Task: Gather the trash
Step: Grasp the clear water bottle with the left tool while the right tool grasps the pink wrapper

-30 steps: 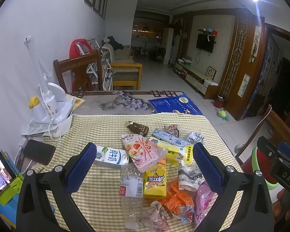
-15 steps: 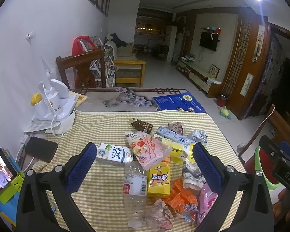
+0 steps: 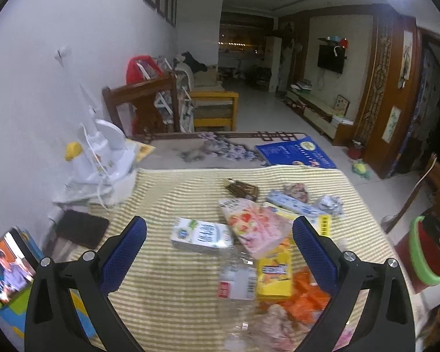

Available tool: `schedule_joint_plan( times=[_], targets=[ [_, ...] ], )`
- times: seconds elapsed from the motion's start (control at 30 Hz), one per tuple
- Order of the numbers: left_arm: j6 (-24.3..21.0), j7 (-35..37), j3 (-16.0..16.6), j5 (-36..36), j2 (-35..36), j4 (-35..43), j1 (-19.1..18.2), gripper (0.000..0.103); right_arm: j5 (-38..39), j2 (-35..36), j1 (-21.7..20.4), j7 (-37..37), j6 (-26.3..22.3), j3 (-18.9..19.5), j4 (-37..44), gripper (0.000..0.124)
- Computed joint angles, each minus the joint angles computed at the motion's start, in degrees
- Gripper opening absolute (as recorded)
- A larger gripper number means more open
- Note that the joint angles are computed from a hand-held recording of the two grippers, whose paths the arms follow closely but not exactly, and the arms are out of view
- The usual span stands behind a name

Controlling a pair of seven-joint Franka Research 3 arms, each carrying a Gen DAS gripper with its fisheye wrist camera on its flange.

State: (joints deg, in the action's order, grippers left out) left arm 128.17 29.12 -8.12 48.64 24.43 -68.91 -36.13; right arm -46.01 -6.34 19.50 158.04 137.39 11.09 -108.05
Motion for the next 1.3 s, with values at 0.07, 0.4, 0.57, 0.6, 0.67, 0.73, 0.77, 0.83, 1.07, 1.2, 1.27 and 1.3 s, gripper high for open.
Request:
schedule_joint_plan(
  times=[0.07, 0.4, 0.57, 0.6, 0.67, 0.73, 0.77, 0.83, 1.07, 1.2, 1.27, 1.3],
  targets=[
    [0.23, -0.82, 0.95, 3.23, -0.48, -1.63, -0.65, 0.095, 4.58, 0.81, 0.24, -3.35, -0.38, -0.71, -0.88, 0.100],
    [4.50, 9.29, -4.07, -16.42, -1.58, -8.98, 7.05, 0.095, 31.12, 7.30, 1.35, -18.33, 4.26, -3.96, -5.27, 0.072],
    [3.95, 10.28, -3.47, -15.47, -0.64, -8.91, 6.28, 0.095, 42.16, 7.66, 1.43, -26.08, 8.85, -4.65, -7.84, 0.027],
    [3.57, 11.62, -3.85, -16.84, 0.30, -7.78, 6.62, 0.095, 42.87, 7.62, 1.50, -26.67, 8.56, -4.70, -7.72, 0.016],
    [2.69, 15.86, -5.18, -21.39, 3.02, -4.92, 7.64, 0.095, 44.15, 7.33, 1.65, -27.78, 9.52, -4.67, -7.92, 0.008],
    [1.35, 18.53, -5.23, -23.34, 5.31, -2.48, 7.30, 0.095, 42.88, 6.47, 1.77, -28.20, 9.81, -4.63, -8.07, 0.008],
    [0.72, 19.60, -5.09, -24.02, 6.40, -1.40, 7.02, 0.093, 42.40, 6.06, 1.75, -28.55, 9.72, -4.60, -8.09, 0.008],
    [-0.83, 21.76, -5.01, -25.87, 9.42, 1.96, 6.63, 0.087, 40.88, 6.06, 1.73, -28.70, 9.55, -4.49, -7.38, 0.007],
    [-1.49, 24.26, -5.01, -33.34, 13.87, 6.35, 7.68, 0.052, 42.64, 4.66, 1.12, -30.51, 10.42, -4.53, -7.95, 0.007],
    [1.67, 22.35, -3.91, -32.40, 9.97, 0.68, 7.43, 0.051, 41.27, 3.31, 0.43, -29.92, 11.82, -4.29, -8.29, 0.007],
    [2.67, 21.65, -3.68, -31.27, 7.64, -2.08, 7.35, 0.051, 39.91, 2.70, 0.03, -28.98, 12.67, -4.11, -8.31, 0.007],
    [3.27, 21.38, -3.72, -30.85, 6.65, -3.22, 7.44, 0.051, 39.23, 2.35, -0.22, -28.49, 13.11, -4.04, -8.48, 0.007]
  ],
)
